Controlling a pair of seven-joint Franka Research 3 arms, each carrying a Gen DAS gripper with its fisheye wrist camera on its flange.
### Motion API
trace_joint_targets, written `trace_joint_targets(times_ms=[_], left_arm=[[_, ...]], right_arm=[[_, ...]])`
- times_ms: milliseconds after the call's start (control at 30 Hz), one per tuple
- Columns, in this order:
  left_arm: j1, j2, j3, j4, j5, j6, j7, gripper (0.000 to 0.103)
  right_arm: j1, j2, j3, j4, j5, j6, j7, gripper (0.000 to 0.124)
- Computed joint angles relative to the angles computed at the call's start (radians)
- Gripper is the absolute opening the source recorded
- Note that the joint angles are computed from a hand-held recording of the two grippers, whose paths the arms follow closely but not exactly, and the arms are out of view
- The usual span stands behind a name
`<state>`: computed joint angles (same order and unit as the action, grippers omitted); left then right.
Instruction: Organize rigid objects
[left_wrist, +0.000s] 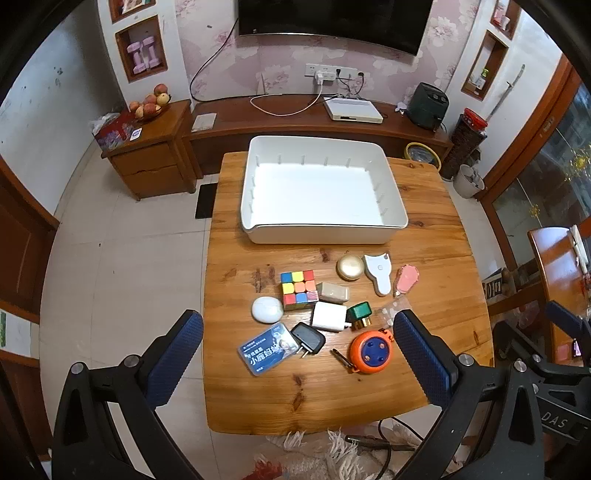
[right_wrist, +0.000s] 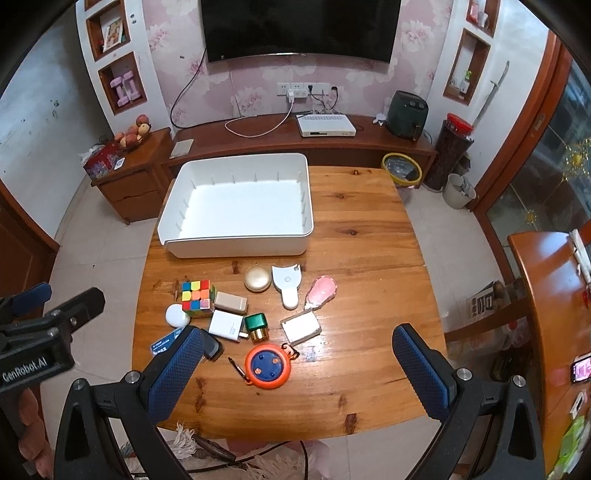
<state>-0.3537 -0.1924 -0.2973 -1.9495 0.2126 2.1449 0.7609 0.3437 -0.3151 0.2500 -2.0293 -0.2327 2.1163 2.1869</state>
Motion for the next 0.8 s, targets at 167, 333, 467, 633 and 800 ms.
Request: trace_joint_targets(times_ms=[167, 333, 467, 633, 800], left_arm=[[0.004, -0.017, 0.014, -0.032, -0.029, 0.005, 0.019, 0.102], [0.007, -0.021, 0.020, -0.042, -0.051, 0.008, 0.047, 0.102], [0.010, -0.025, 0.027, -0.055, -0.069, 0.020, 0.081, 0.102], [0.028, -0.034, 0.031, -0.074, -0.047, 0.036, 0.094, 0.102], [0.042, -0.042, 0.032, -0.111, -0.005, 0.069, 0.109, 0.102]], right_arm=[[0.005, 0.012, 0.002, 0.010, 0.011, -0.010, 0.014, 0.102], [0.013, 0.026, 0.004, 0.017, 0.010, -0.017, 0.035, 0.102], [0.022, 0.035, 0.004, 0.019, 0.015, -0.017, 0.053, 0.102], [0.024, 0.037, -0.006, 0.002, 0.029, -0.001, 0.072, 0.102], [0.020, 0.022, -0.031, -0.059, 0.084, 0.074, 0.062, 0.102]])
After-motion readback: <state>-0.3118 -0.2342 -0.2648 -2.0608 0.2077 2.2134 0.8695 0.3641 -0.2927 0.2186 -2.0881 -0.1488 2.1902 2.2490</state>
